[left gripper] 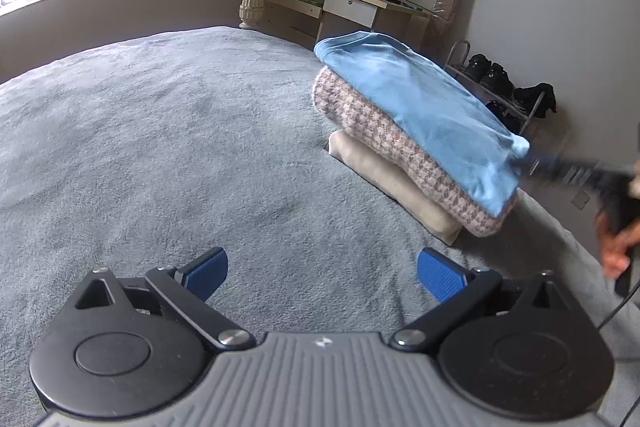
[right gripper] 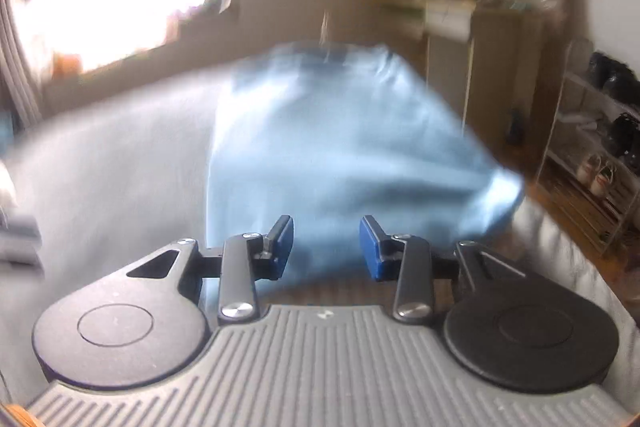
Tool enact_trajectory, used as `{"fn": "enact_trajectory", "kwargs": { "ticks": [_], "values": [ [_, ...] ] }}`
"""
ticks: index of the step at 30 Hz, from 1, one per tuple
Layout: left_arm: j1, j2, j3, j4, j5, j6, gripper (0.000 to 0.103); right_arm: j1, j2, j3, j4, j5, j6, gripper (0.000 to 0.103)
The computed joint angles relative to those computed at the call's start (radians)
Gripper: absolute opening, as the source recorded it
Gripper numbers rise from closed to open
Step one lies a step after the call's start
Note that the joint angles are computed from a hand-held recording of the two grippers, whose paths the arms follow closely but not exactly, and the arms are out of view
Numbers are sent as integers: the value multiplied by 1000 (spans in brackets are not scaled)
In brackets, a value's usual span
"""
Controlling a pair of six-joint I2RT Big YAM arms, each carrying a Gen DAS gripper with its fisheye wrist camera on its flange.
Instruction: Fold clothes
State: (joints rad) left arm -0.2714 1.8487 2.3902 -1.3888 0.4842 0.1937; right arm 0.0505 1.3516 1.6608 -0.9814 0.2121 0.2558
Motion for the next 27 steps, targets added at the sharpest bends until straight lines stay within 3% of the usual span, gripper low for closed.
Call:
{"fn": "enact_trajectory", "kwargs": {
  "ticks": [2,5,7,10,14,19,24,27],
  "values": [
    [6,-1,11,0,6,-4,102,-4,14,30,-74,48,40,34],
    [12,-10,9,16,-2,-6,102,20,-6,50,-105,127,46,32],
    [12,-13,8,19,-12,2,102,66,-17,52,-96,166,-44,32],
    [7,-17,7,13,-24,7,102,130,-1,68,-59,157,-206,32],
    [6,-43,-20,31,-26,17,102,200,76,120,-57,165,-400,30],
    [13,-69,-34,57,-34,6,103,291,112,105,-76,408,-623,30],
    [16,-64,-17,33,-34,-5,103,343,66,-14,13,570,-806,29],
    [16,-56,1,8,-29,-2,103,340,60,-37,59,617,-857,9]
  ]
}}
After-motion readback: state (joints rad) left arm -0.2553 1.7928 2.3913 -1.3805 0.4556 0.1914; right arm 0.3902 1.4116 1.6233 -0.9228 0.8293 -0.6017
